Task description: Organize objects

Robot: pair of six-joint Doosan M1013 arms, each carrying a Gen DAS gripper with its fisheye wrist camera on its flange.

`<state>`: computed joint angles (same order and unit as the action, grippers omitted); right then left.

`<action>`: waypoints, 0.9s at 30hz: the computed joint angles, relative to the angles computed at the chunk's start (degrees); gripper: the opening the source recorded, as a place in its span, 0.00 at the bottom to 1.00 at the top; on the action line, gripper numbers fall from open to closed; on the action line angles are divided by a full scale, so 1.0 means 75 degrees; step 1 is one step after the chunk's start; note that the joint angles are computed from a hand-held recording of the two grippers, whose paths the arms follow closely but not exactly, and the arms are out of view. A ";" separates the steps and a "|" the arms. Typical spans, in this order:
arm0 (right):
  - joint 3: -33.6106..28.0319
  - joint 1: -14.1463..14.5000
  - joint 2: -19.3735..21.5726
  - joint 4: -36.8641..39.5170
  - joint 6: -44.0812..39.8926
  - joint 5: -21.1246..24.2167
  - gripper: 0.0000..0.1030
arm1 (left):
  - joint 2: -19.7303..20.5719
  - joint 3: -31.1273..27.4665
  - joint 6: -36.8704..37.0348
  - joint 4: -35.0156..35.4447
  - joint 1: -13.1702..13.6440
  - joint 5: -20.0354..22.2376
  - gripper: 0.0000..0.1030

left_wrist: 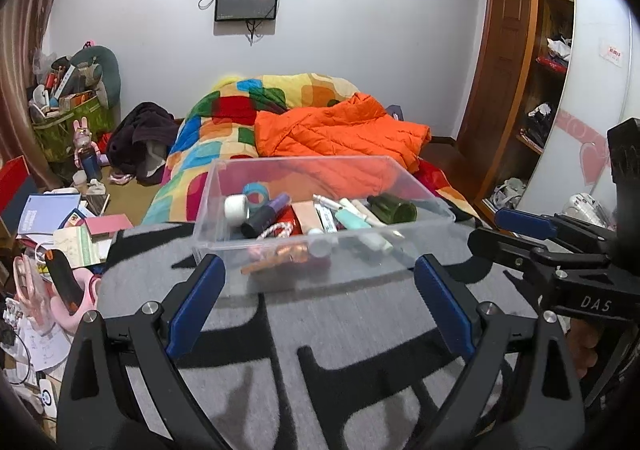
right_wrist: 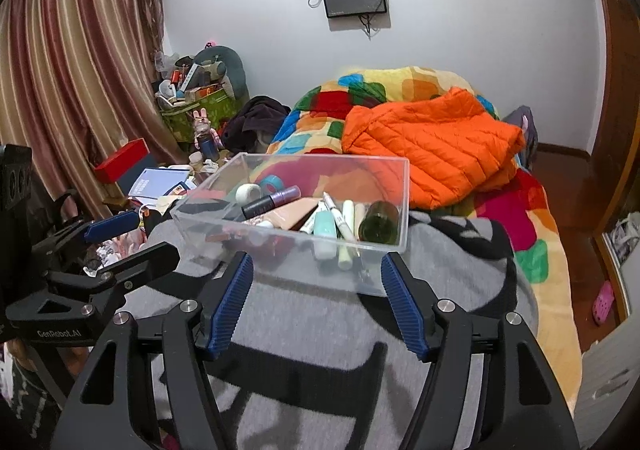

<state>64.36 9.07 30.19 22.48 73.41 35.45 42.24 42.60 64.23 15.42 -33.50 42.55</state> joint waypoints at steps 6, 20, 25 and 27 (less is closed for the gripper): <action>0.0118 -0.0015 -0.0045 0.0018 0.0037 0.0030 0.61 | -0.0032 0.0119 -0.0009 -0.0132 0.0001 0.0001 0.94; 0.0187 0.0027 -0.0080 0.0088 -0.0112 0.0007 0.61 | -0.0042 0.0150 -0.0088 -0.0166 0.0016 0.0024 0.94; 0.0187 0.0025 -0.0077 0.0104 -0.0108 0.0025 0.62 | -0.0027 0.0137 -0.0075 -0.0226 0.0025 0.0045 0.94; 0.0186 0.0026 -0.0074 0.0096 -0.0095 0.0032 0.62 | -0.0019 0.0130 -0.0051 -0.0251 0.0026 0.0060 0.94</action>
